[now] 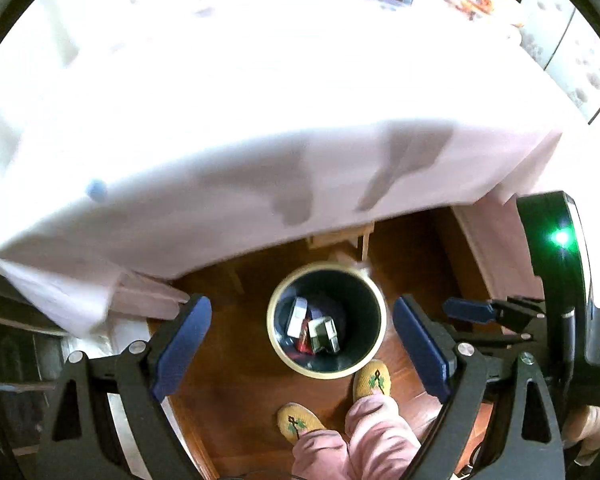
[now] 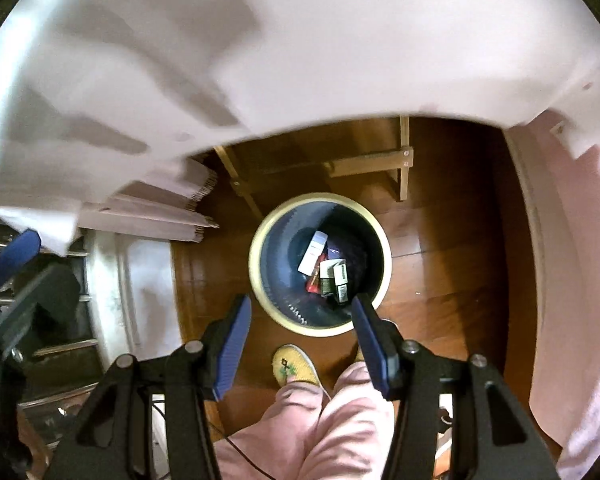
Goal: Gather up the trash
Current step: 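Raise both tools back toward the table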
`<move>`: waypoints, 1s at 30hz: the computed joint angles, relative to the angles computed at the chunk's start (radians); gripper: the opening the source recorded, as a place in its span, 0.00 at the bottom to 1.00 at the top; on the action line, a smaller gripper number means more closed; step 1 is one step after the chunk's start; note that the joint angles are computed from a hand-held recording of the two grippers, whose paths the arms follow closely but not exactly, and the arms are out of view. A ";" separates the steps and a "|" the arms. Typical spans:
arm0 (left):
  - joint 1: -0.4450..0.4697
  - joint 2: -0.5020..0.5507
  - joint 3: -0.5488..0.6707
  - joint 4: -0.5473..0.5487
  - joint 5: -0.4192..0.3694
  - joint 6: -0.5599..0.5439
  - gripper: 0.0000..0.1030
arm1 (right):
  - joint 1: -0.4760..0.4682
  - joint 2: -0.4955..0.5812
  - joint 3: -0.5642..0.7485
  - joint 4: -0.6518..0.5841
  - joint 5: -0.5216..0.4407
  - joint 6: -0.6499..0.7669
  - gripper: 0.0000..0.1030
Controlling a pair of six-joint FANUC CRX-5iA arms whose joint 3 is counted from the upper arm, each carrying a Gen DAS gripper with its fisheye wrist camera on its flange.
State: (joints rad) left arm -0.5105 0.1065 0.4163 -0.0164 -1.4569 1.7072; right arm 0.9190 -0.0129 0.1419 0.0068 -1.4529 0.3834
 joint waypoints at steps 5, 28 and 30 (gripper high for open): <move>-0.007 0.018 0.165 -0.033 -0.083 -0.025 0.88 | 0.048 -0.008 0.098 0.057 -0.072 -0.046 0.51; 0.166 0.084 0.545 0.069 -0.114 -0.043 0.87 | 0.129 0.161 0.586 0.465 -0.312 0.054 0.51; 0.167 0.131 0.625 0.056 -0.151 -0.049 0.87 | 0.103 0.189 0.638 0.467 -0.325 0.094 0.51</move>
